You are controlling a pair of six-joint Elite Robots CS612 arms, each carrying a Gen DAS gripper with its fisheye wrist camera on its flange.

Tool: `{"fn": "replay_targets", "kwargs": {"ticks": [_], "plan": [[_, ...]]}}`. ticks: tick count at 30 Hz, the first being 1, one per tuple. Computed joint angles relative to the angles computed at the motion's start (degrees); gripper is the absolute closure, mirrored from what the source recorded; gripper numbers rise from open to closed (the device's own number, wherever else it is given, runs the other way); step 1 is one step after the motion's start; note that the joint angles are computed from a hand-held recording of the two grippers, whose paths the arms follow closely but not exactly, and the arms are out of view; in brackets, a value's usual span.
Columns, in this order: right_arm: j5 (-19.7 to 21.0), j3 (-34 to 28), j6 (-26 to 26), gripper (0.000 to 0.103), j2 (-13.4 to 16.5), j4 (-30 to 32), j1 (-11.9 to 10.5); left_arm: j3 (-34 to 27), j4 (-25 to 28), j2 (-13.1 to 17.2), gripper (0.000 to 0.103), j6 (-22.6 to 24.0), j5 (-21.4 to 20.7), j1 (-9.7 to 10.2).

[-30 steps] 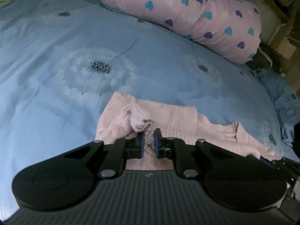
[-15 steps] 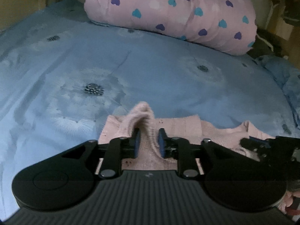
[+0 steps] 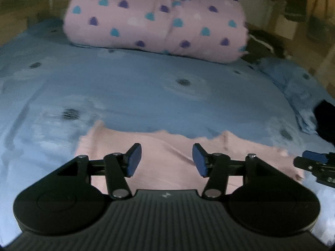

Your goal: Fold small clothes

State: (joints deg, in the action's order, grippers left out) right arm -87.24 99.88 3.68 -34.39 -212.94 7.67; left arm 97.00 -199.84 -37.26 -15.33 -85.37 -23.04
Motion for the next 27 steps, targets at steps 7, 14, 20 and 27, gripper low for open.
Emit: {"fn": "replay_targets", "kwargs": {"ticks": [7, 14, 20, 27], "plan": [[-2.9, 0.7, 7.3, 0.053, -0.7, 8.3, -0.7, -2.7, 6.3, 1.2, 0.043, 0.1, -3.8, -2.4], [3.3, 0.9, 11.7, 0.075, -0.1, 7.1, -2.3, -8.5, 17.5, 3.9, 0.055, -4.1, -4.8, -3.19], [6.3, 0.7, 12.3, 0.092, 0.5, 2.0, -3.0, -10.9, 15.6, 5.2, 0.078, -5.3, -3.5, -3.41], [-4.8, -1.6, 20.7, 0.089, 3.6, -8.0, -2.0, -13.9, 15.9, 5.4, 0.067, -4.2, 1.7, -4.31]]}}
